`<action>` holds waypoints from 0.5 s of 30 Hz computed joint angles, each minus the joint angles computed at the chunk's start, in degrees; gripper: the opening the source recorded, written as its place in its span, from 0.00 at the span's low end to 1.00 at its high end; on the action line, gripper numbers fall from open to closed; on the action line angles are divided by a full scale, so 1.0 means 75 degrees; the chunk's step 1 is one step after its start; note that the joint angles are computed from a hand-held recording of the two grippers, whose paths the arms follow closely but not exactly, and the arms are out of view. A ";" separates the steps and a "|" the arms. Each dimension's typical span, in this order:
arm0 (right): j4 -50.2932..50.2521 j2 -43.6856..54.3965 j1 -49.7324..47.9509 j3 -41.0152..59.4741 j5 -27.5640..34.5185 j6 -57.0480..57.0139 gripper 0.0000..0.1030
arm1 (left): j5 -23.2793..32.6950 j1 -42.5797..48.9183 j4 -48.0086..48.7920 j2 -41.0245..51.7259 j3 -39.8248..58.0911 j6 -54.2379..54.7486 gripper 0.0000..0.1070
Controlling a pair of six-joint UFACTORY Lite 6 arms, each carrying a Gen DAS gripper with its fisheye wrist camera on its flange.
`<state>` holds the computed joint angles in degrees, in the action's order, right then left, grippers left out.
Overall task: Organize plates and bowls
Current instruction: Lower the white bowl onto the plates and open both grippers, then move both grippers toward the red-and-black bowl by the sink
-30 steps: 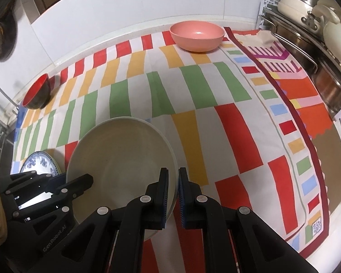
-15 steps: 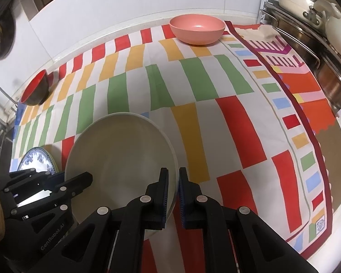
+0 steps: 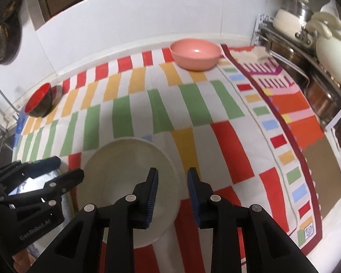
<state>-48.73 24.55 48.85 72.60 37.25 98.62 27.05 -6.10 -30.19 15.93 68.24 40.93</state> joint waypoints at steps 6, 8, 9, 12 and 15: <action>0.0067 0.0460 0.0263 0.1078 0.0348 -0.0282 0.27 | 0.0166 0.0743 -0.0459 -0.0219 0.0188 0.0729 0.53; 0.0125 0.0782 0.0349 0.1693 0.0505 -0.0508 0.27 | 0.0251 0.1042 -0.0576 -0.0222 0.0316 0.0943 0.53; 0.0169 0.0944 0.0387 0.1993 0.0594 -0.0610 0.27 | 0.0292 0.1169 -0.0621 -0.0216 0.0379 0.1043 0.53; 0.0349 0.1490 0.0480 0.2964 0.0819 -0.1029 0.27 | 0.0353 0.1571 -0.0752 -0.0246 0.0533 0.1358 0.53; 0.0494 0.2023 0.0561 0.3901 0.1050 -0.1401 0.27 | 0.0424 0.1995 -0.0929 -0.0269 0.0695 0.1713 0.53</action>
<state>-45.03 39.72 53.06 101.85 45.13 88.11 30.23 8.86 -37.15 13.91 73.45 53.78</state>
